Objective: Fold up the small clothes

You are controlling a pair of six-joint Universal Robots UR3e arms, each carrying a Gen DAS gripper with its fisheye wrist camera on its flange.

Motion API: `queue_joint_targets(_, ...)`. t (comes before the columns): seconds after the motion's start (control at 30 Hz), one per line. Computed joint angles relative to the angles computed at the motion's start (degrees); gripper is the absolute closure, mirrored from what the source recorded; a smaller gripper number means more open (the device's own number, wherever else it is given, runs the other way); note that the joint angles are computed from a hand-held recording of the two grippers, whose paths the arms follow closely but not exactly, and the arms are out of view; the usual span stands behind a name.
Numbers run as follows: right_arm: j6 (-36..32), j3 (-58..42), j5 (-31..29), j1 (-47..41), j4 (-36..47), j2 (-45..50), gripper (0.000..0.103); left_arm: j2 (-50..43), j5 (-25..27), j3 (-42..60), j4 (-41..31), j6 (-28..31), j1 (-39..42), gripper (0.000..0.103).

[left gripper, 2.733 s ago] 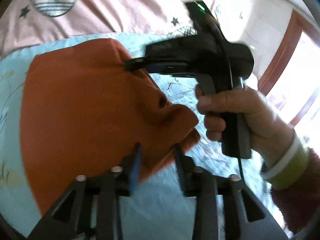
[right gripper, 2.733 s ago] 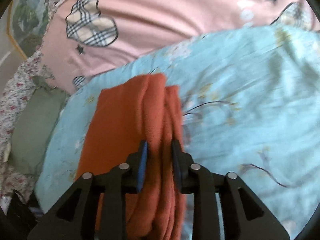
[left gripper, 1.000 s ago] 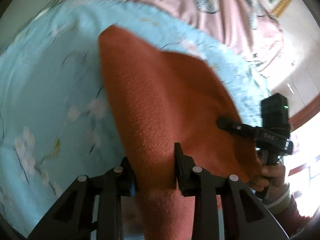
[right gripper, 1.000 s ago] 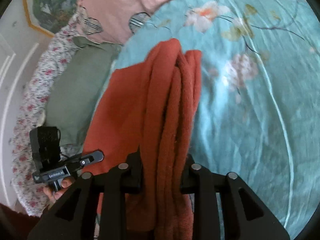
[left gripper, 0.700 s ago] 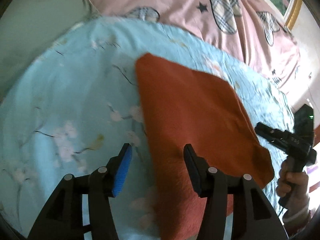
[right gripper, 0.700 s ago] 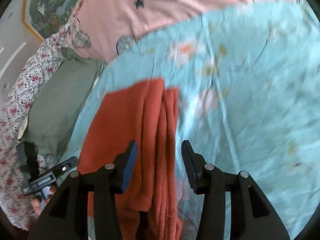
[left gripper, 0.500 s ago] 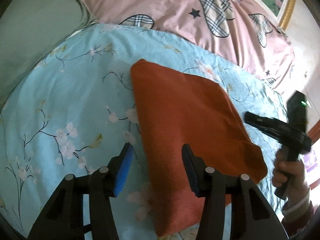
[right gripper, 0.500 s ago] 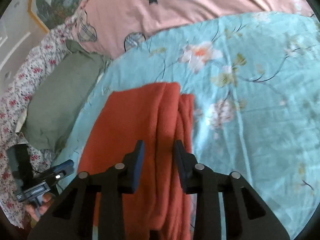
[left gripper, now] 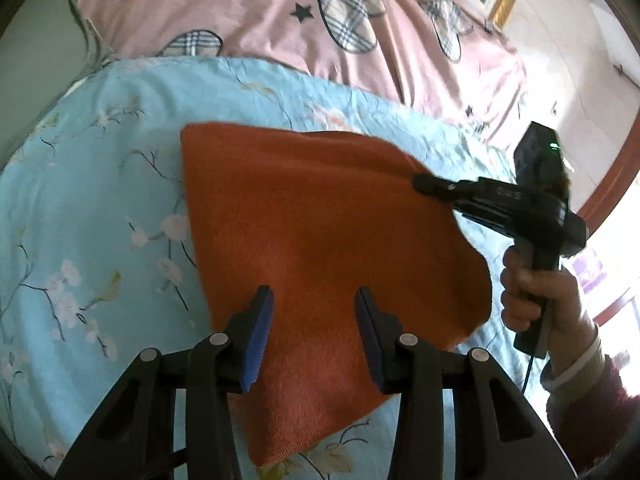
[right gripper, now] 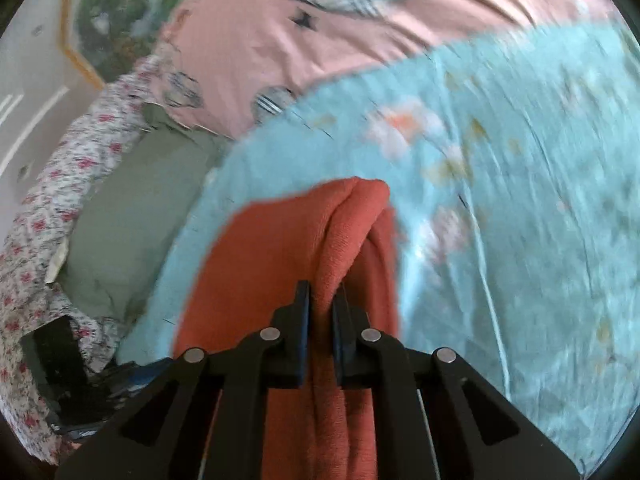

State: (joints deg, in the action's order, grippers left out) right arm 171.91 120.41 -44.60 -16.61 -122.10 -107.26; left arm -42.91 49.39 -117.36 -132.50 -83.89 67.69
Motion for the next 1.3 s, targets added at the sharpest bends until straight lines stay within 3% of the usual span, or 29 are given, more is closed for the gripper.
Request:
queue_joint_targets(0.1,1.5,2.1,-1.5,1.1,-3.5,2.8,0.092,2.1,1.1,-2.5,0.5,1.0,0.8,0.062)
queue_joint_targets(0.23,3.2,1.4,-4.2,2.6,-6.6,3.5,0.093,0.5,1.4,-4.3,4.7,-2.3,-0.5,0.066)
queue_joint_targets(0.37,4.2,3.2,-6.0,2.5,-8.7,3.6,0.093,0.9,1.4,-3.6,2.6,-1.8,0.1,0.067)
queue_joint_targets(0.43,4.7,4.6,-8.2,3.6,-11.3,4.5,0.093,1.7,1.1,-5.5,5.5,-4.2,-1.7,0.067)
queue_joint_targets(0.53,4.9,4.6,-8.3,3.0,-9.8,3.2,0.093,3.5,0.7,-8.1,8.9,-7.0,-3.3,0.067)
queue_joint_targets(0.67,4.7,-2.7,-12.7,5.8,-1.9,2.4,0.088,4.1,0.9,-8.0,7.3,-5.5,-2.2,0.065)
queue_joint_targets(0.77,7.1,-8.2,-15.9,9.3,-4.5,2.8,0.085,2.8,0.9,-8.1,8.4,-5.5,-2.3,0.065)
queue_joint_targets(0.83,7.7,-13.0,-9.6,9.8,-5.4,7.1,0.078,1.7,0.9,-8.0,9.0,-6.3,-2.8,0.065)
queue_joint_targets(0.9,9.0,-18.3,-7.1,12.3,-5.5,14.1,0.076,1.5,0.9,-7.9,9.4,-6.9,-3.2,0.065)
queue_joint_targets(0.97,10.0,-23.4,-9.5,15.9,-5.8,21.1,0.076,1.8,0.9,-7.9,9.6,-7.2,-3.3,0.065)
queue_joint_targets(1.0,11.2,-26.3,-13.7,17.9,-5.2,25.3,0.076,1.8,1.0,-7.8,9.5,-7.3,-3.3,0.065)
queue_joint_targets(1.03,12.6,-26.7,-16.5,18.4,-6.2,28.3,0.08,1.7,1.0,-7.7,9.4,-7.4,-3.2,0.065)
queue_joint_targets(1.07,13.1,-24.8,-15.0,16.9,-8.2,29.4,0.093,1.3,1.0,-7.6,9.4,-7.6,-3.4,0.065)
queue_joint_targets(1.13,15.3,-20.3,-12.7,13.8,-11.6,28.0,0.103,1.3,0.9,-7.2,8.6,-7.4,-3.3,0.065)
queue_joint_targets(1.2,16.6,-17.9,-14.1,12.7,-11.6,23.6,0.099,2.3,1.1,-7.3,8.3,-7.4,-3.1,0.065)
queue_joint_targets(1.3,11.4,-12.4,-11.0,9.6,-7.0,11.9,0.099,3.9,2.0,-5.4,2.9,-3.9,-0.1,0.065)
